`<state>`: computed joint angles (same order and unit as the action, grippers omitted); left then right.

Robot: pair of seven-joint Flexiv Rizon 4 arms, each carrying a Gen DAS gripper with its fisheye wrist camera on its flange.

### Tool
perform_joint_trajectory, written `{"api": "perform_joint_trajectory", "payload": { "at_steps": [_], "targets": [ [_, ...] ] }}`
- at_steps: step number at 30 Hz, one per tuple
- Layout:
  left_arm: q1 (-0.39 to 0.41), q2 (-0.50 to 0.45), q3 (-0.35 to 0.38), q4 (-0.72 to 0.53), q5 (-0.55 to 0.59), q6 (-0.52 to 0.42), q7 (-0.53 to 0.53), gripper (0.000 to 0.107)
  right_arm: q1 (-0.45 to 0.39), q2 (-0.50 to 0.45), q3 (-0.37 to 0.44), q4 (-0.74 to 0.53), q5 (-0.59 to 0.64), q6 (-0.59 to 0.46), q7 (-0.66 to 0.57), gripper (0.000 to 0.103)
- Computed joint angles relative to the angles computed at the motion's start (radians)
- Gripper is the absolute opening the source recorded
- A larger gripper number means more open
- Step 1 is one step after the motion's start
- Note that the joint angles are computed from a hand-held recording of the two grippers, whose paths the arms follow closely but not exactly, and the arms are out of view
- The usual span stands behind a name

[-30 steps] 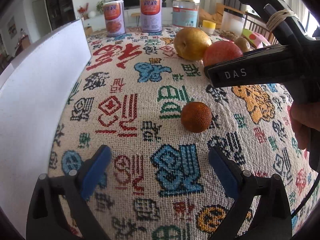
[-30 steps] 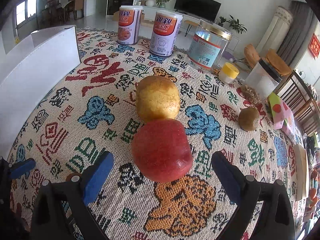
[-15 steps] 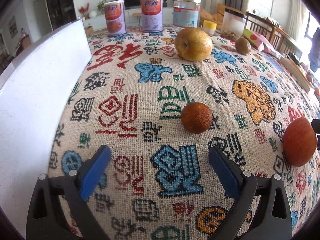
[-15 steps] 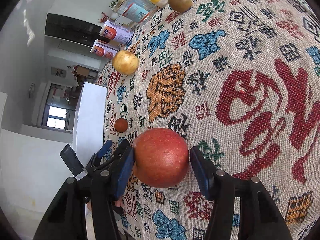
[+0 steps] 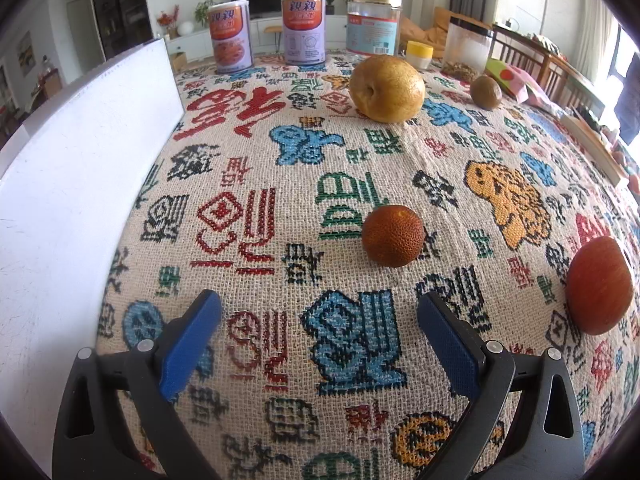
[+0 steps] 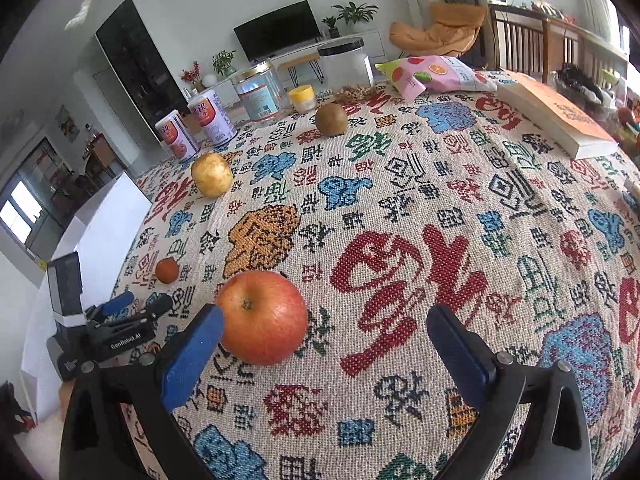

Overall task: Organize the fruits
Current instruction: 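Grasp the red apple with the right gripper, then close the left gripper on the mandarin while the right gripper holds the apple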

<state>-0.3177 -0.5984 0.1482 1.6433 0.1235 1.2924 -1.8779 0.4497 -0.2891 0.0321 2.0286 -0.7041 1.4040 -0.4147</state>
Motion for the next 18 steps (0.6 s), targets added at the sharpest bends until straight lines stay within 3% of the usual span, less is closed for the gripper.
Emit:
{"api": "perform_joint_trajectory", "payload": {
  "at_steps": [2, 3, 6, 10, 11, 18],
  "targets": [
    [0.0, 0.0, -0.001, 0.001, 0.0, 0.0, -0.001, 0.1, 0.052, 0.014, -0.067, 0.048, -0.182, 0.014, 0.048, 0.101],
    [0.0, 0.0, -0.001, 0.001, 0.0, 0.0, -0.001, 0.1, 0.049, 0.004, -0.059, 0.052, -0.224, 0.022, 0.028, 0.101],
    [0.001, 0.0, -0.001, 0.0, 0.001, 0.0, -0.001, 0.1, 0.023, -0.049, 0.049, -0.007, -0.107, -0.095, -0.187, 0.101],
    [0.001, 0.0, -0.001, 0.0, 0.001, 0.0, -0.001, 0.1, 0.04, -0.103, 0.028, -0.035, -0.063, -0.08, -0.147, 0.103],
    [0.0, 0.0, 0.0, 0.0, 0.002, 0.0, -0.002, 0.1, 0.064, -0.099, -0.007, -0.029, -0.111, -0.077, -0.109, 0.103],
    [0.0, 0.0, -0.001, 0.0, 0.002, 0.0, -0.003, 0.1, 0.072, -0.098, -0.018, -0.025, -0.096, -0.069, -0.114, 0.103]
  ]
}}
